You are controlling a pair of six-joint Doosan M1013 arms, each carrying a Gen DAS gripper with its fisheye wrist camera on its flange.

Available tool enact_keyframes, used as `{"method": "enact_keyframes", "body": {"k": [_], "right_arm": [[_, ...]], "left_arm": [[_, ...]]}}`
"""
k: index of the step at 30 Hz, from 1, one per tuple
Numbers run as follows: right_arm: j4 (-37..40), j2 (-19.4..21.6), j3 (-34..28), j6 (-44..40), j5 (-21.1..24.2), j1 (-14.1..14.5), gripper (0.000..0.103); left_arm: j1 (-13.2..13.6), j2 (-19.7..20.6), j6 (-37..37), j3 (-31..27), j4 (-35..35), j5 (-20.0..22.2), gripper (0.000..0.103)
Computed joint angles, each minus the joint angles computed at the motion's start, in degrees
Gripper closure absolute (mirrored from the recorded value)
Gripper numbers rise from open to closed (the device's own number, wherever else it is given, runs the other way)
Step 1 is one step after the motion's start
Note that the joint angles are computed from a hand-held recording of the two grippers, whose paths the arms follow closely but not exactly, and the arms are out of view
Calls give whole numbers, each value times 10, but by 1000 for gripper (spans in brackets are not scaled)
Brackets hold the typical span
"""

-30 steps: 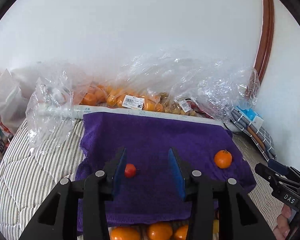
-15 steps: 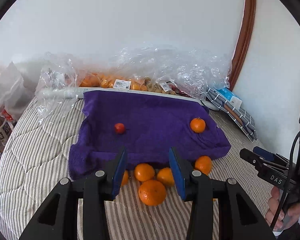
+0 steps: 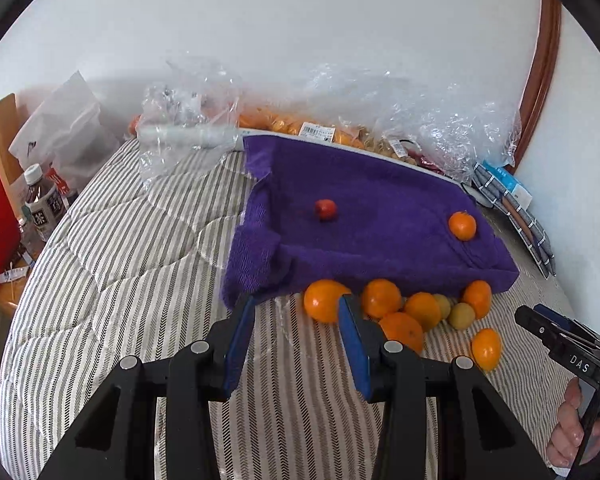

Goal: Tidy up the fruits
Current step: 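Grasp another large orange with the right gripper while the left gripper moves toward an oval orange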

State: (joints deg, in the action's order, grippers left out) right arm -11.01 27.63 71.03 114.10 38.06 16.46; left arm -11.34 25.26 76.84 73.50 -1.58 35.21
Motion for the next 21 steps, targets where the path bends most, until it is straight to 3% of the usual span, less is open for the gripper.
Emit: {"method": "enact_keyframes", "body": {"k": [2, 9, 21], "right_arm": [[35, 4, -2, -34, 0, 0, 43], [46, 18, -13, -67, -11, 8, 46], [17, 52, -64, -18, 21, 11, 50]], "left_arm": [[3, 4, -1, -1, -1, 8, 62], [12, 10, 10, 2, -29, 16, 62], [13, 17, 69, 1, -72, 16, 62]]}}
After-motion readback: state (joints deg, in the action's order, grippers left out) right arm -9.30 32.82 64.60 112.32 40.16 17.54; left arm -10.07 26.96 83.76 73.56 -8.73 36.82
